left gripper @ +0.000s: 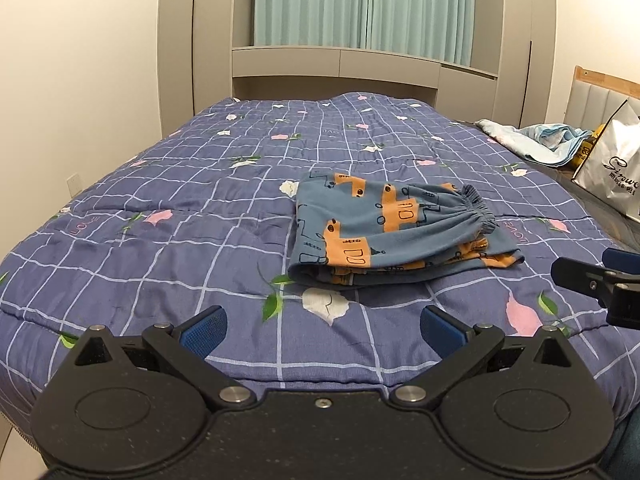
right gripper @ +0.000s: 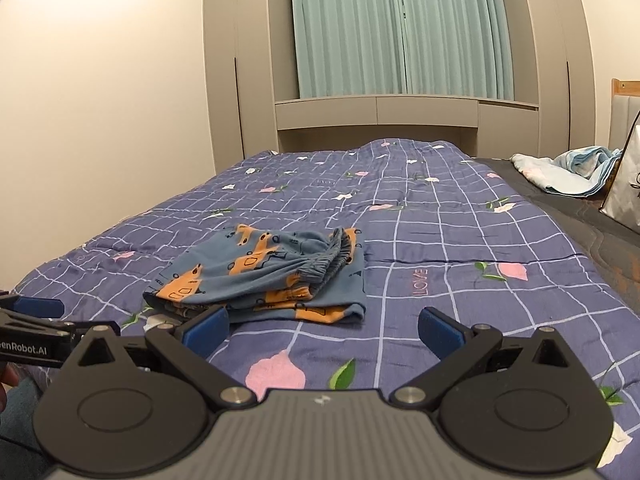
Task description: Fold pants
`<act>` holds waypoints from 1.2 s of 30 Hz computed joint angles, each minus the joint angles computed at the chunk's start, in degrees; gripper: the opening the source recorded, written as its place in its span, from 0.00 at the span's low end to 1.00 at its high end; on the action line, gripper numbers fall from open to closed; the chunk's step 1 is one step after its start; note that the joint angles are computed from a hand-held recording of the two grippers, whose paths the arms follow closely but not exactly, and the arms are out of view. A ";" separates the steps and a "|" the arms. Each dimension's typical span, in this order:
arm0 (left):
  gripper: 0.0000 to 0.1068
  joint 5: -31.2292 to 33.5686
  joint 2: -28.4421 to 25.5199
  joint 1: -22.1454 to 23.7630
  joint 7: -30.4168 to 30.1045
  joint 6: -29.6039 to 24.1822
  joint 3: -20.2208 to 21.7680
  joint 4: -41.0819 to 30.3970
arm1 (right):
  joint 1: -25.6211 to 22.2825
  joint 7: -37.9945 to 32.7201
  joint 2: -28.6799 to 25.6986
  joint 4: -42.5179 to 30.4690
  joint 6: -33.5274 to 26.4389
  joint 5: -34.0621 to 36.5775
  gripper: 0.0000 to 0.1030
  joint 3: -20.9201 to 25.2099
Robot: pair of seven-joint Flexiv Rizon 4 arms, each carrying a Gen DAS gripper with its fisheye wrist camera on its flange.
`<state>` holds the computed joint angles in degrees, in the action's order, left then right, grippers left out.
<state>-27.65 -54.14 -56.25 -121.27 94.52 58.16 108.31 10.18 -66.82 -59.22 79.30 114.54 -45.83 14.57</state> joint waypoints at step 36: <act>0.96 3.70 0.95 0.38 -3.28 -1.46 0.27 -0.11 | -0.96 -1.96 -0.28 0.06 -1.67 0.43 1.00 2.03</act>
